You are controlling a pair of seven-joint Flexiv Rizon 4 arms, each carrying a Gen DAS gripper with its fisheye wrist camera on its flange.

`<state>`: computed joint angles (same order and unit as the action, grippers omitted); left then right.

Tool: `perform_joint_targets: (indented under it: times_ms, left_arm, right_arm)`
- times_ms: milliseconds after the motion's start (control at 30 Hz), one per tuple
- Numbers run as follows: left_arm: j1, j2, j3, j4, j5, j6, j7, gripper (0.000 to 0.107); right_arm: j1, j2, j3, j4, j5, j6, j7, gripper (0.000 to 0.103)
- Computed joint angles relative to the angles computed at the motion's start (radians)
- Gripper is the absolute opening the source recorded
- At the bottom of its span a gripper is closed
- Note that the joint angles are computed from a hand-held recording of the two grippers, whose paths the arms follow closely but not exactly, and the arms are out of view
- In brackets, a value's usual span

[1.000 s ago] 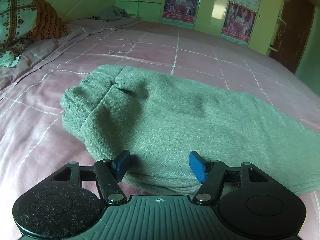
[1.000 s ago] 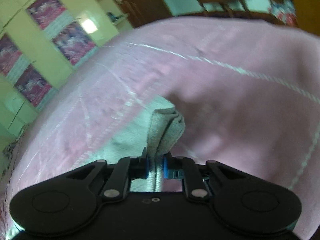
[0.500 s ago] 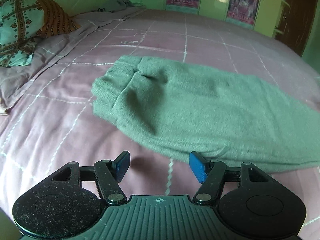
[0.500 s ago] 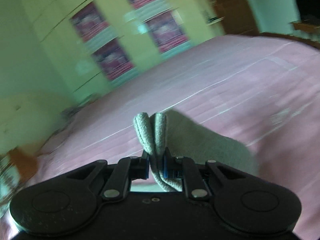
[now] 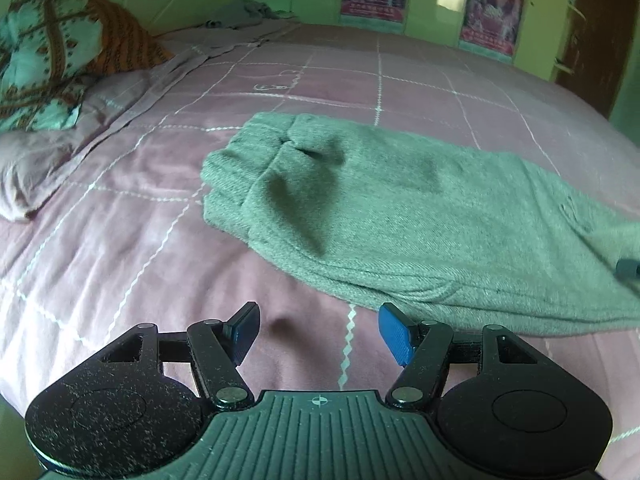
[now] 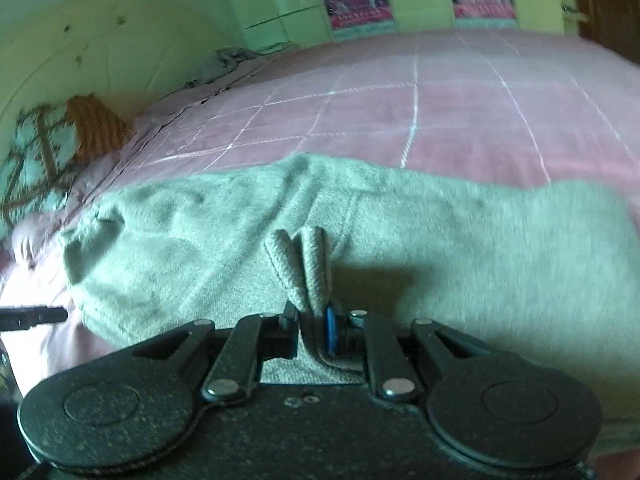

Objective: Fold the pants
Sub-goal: 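Release the left tool and pull back while the right tool holds the hem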

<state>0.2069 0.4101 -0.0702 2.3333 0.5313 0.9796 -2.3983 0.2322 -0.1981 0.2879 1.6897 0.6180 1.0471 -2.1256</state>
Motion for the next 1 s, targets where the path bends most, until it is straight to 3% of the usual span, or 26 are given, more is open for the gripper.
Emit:
perform_joint_targets:
  times_ms: [233,700,900,1000]
  left_arm:
    - [-0.008,0.002,-0.027,-0.024,0.027,-0.049,0.001,0.066]
    - [-0.03,-0.022,0.005,-0.024,-0.006,-0.048,0.018,0.066]
    - [-0.032,-0.027,0.005,-0.029,-0.009,-0.056,0.024,0.066]
    - [-0.035,-0.03,0.009,-0.03,-0.012,-0.057,0.029,0.066]
  right_arm:
    - [0.021,0.009,0.009,0.008,-0.016,0.039,-0.05,0.012]
    - [0.06,0.029,0.042,0.112,-0.087,0.172,-0.237,0.013]
    - [0.07,0.025,0.042,0.117,-0.116,0.181,-0.236,0.014]
    - [0.057,0.031,0.064,0.123,-0.079,0.175,-0.285,0.027]
